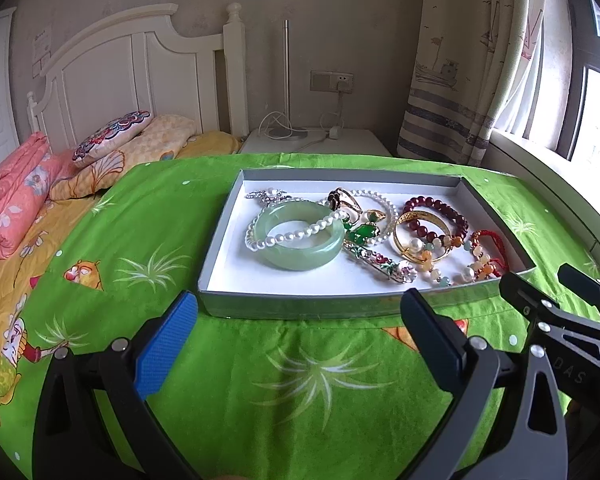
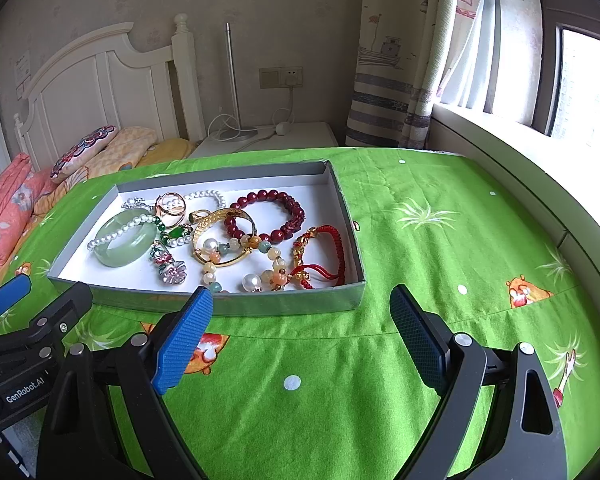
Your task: Organize jewelry
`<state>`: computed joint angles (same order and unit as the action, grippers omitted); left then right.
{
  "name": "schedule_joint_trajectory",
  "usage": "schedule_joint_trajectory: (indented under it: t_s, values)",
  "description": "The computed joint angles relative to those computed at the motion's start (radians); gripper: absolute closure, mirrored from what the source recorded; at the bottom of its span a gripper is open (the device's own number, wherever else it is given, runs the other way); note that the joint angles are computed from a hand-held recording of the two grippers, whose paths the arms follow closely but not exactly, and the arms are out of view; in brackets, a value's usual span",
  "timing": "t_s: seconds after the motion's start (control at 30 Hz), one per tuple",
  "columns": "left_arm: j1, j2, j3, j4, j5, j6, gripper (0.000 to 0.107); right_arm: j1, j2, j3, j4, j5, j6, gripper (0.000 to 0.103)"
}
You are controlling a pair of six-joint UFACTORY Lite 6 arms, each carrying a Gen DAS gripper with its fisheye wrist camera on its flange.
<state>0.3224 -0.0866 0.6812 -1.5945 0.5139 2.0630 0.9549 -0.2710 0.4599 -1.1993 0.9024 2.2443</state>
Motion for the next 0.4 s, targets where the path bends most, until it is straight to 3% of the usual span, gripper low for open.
schedule_joint_trajectory:
  t_s: [0.17, 0.4]
  values:
    - [0.018, -0.020, -0.014, -0.059, 0.018, 0.036, 0.006, -0.002, 0.008, 0.008, -0.005, -0.002, 0.002, 0.016]
    - [0.035, -0.007, 0.012, 0.089, 0.029, -0.095, 0.006, 0.016, 0.020, 0.023, -0.007, -0.001, 0.009, 0.016]
